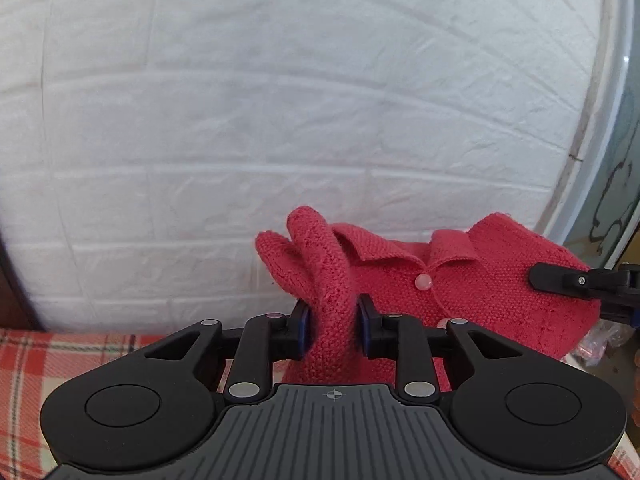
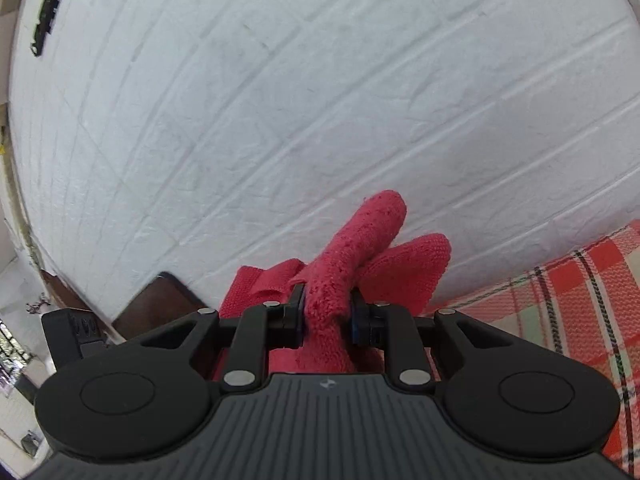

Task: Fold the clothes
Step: 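Lower the folded hem onto the cardigan and open both grippers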

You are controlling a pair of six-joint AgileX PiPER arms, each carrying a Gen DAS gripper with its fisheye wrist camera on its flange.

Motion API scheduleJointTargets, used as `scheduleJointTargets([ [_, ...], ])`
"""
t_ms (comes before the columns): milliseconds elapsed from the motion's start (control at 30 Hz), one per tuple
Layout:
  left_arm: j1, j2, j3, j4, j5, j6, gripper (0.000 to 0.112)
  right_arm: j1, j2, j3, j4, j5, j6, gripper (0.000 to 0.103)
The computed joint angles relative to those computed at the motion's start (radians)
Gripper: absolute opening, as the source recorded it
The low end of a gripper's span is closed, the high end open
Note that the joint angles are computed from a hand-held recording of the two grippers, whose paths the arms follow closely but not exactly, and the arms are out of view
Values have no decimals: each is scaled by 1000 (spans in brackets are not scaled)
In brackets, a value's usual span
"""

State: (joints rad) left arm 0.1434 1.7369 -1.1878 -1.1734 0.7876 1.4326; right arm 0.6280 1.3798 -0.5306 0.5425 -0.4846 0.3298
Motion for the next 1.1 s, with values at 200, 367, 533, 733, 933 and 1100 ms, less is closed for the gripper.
scheduleJointTargets([
  [200, 19, 314, -128, 71, -101, -41, 32, -170, 375, 52, -357, -215, 401, 29],
  [367, 117, 346, -213, 78, 46, -34, 34, -204, 391, 158, -421, -374, 492, 41],
  [533, 95, 286, -187, 54, 113, 14, 34, -62, 258, 182, -57, -343, 178, 46],
  [733, -27, 195, -59, 31, 11, 136, 38, -56, 204, 35, -26, -134, -57, 46],
  [933, -101, 217, -7, 1, -103, 192, 38, -67, 351, -86, 122, -57, -288, 30],
  [1100, -59, 181, -3, -14, -32, 189, 42, -41, 338, -112, 253, -80, -428, 34],
])
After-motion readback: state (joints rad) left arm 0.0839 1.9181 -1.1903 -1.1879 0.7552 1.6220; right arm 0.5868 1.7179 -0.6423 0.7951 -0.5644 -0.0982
